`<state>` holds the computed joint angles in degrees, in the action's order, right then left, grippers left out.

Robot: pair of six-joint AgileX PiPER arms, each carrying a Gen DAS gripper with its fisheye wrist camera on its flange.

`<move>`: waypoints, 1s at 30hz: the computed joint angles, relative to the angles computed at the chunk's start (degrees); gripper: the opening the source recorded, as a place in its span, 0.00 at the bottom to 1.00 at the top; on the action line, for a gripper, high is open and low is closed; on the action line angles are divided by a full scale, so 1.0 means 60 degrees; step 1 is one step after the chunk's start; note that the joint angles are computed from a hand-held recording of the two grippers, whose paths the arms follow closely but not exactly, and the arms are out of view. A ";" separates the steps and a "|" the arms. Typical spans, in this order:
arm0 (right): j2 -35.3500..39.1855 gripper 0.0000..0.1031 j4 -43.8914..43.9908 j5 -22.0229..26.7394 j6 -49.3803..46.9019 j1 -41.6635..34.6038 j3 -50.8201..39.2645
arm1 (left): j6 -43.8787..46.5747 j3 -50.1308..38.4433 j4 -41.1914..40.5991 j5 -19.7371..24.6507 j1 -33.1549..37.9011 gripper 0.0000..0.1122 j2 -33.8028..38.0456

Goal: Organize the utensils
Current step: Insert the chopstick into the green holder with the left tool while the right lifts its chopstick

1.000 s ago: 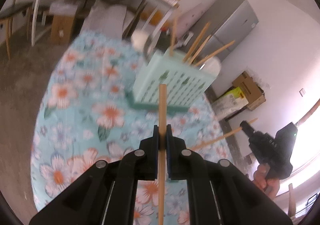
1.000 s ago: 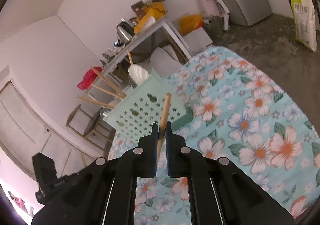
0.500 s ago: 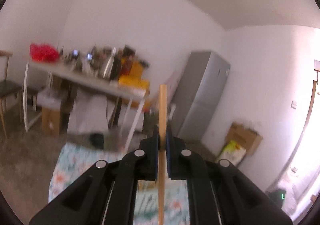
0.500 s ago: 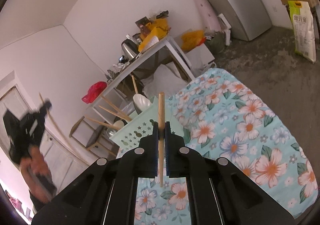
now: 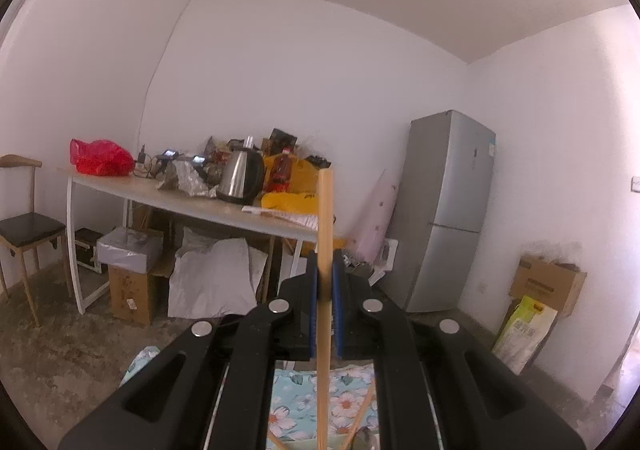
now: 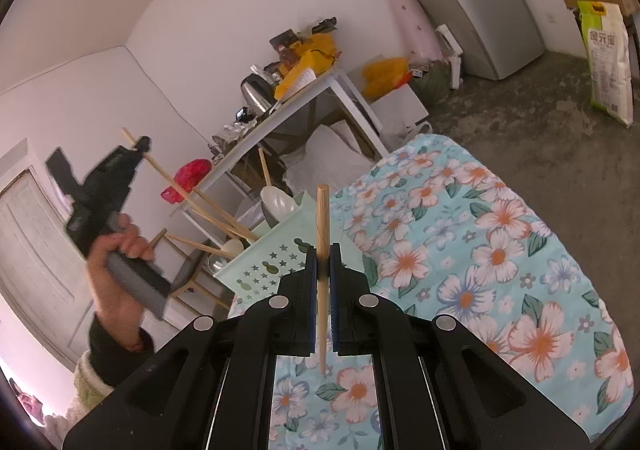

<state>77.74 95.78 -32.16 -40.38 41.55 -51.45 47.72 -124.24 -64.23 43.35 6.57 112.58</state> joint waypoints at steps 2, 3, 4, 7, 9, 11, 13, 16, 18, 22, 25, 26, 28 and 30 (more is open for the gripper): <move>0.0004 0.04 -0.0024 0.0081 0.0041 -0.0056 0.0023 | -0.0009 0.0102 0.0189 -0.0182 -0.0191 0.05 0.0167; 0.0002 0.04 -0.0088 0.0163 0.0125 -0.0102 0.0059 | 0.0032 0.0170 0.0170 -0.0198 -0.0238 0.05 0.0235; -0.0001 0.04 -0.0138 0.0223 0.0188 -0.0141 0.0089 | -0.0088 0.0122 0.0302 -0.0116 -0.0277 0.05 0.0360; -0.0020 0.04 -0.0230 0.0352 0.0325 -0.0212 0.0162 | 0.0183 0.0557 0.0220 -0.0135 -0.0280 0.05 0.0359; -0.0039 0.04 -0.0244 0.0433 0.0372 -0.0247 0.0207 | 0.0245 0.0852 0.0116 0.0055 -0.0191 0.05 0.0275; -0.0058 0.04 -0.0209 0.0469 0.0366 -0.0270 0.0227 | 0.0022 0.0794 0.0187 0.0565 -0.0025 0.08 0.0324; -0.0111 0.04 -0.0199 0.0462 0.0393 -0.0240 0.0263 | -0.0182 0.0773 0.0181 0.1040 0.0135 0.15 0.0330; -0.0107 0.04 -0.0223 0.0469 0.0407 -0.0249 0.0266 | 0.0045 0.1210 -0.0169 0.1436 0.0366 0.21 0.0117; -0.0137 0.04 -0.0219 0.0436 0.0384 -0.0217 0.0279 | 0.0260 0.1562 -0.0404 0.1648 0.0552 0.24 -0.0100; -0.0263 0.04 0.0175 0.0147 -0.0223 -0.0004 0.0094 | 0.0603 0.2105 -0.0941 0.2265 0.1056 0.27 -0.0509; -0.0344 0.04 0.0352 -0.0222 -0.0782 0.0262 -0.0144 | 0.1071 0.2701 -0.1349 0.2822 0.1538 0.31 -0.0949; -0.0348 0.04 0.0421 -0.0362 -0.1036 0.0357 -0.0275 | 0.1214 0.2870 -0.1411 0.3008 0.1681 0.33 -0.1082; -0.0330 0.04 0.0519 -0.0612 -0.1659 0.0529 -0.0658 | 0.1558 0.3351 -0.1438 0.3344 0.1984 0.37 -0.1438; -0.0269 0.04 0.0492 -0.0924 -0.2315 0.0748 -0.1153 | 0.2067 0.3984 -0.1511 0.3742 0.2375 0.43 -0.1812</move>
<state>76.13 98.73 -37.70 -54.27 46.03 -58.37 60.12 -100.34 -73.30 65.80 20.82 101.71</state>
